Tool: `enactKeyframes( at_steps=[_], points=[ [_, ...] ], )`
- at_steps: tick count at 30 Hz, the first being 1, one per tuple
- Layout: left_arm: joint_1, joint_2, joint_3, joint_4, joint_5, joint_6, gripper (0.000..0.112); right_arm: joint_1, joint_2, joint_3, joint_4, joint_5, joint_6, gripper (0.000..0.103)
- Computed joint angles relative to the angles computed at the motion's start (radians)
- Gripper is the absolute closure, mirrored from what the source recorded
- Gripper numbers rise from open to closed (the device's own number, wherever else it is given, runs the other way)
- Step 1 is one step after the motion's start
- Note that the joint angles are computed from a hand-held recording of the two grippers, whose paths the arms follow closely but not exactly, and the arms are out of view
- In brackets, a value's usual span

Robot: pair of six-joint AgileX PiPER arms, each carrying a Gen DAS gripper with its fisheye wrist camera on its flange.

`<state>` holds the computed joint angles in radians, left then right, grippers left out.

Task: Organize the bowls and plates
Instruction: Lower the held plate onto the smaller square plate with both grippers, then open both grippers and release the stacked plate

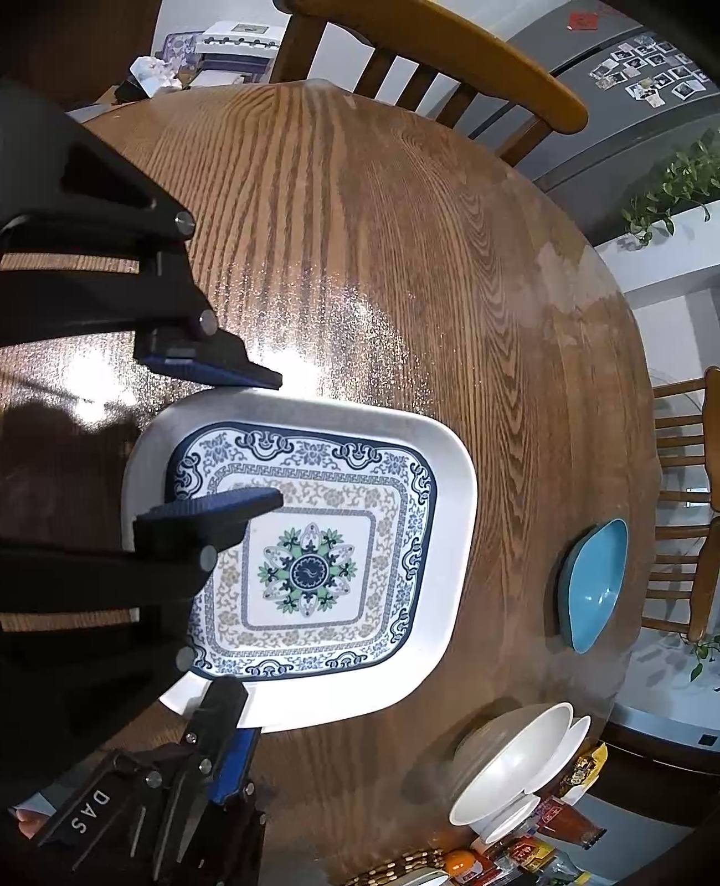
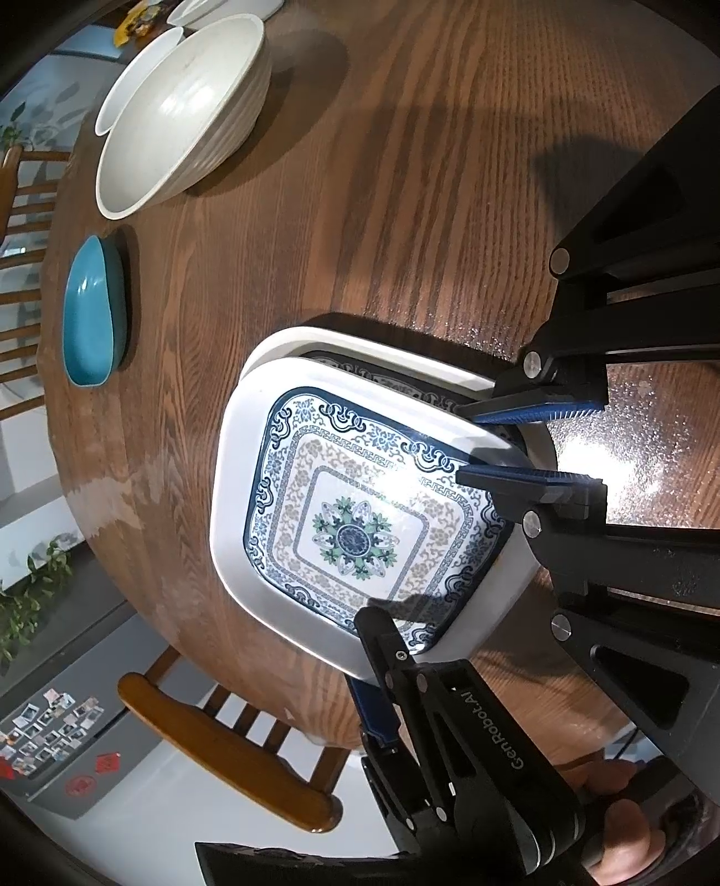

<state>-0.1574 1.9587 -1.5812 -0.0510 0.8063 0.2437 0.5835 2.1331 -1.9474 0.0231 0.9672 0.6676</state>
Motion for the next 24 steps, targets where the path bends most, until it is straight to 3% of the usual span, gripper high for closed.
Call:
enactKeyframes(
  at_steps=[11,15,24],
  points=[
    [0.003,-0.005,0.002,-0.003,0.001,0.001,0.079,-0.008,-0.032,0.05,0.01,-0.028,-0.001,0.088],
    [0.001,-0.017,0.012,0.009,-0.015,-0.011,0.064,-0.008,-0.045,0.068,0.009,-0.034,0.004,0.088],
    [0.002,-0.031,0.015,0.014,-0.019,-0.025,0.06,-0.008,-0.065,0.097,-0.01,-0.044,0.017,0.088]
  ],
)
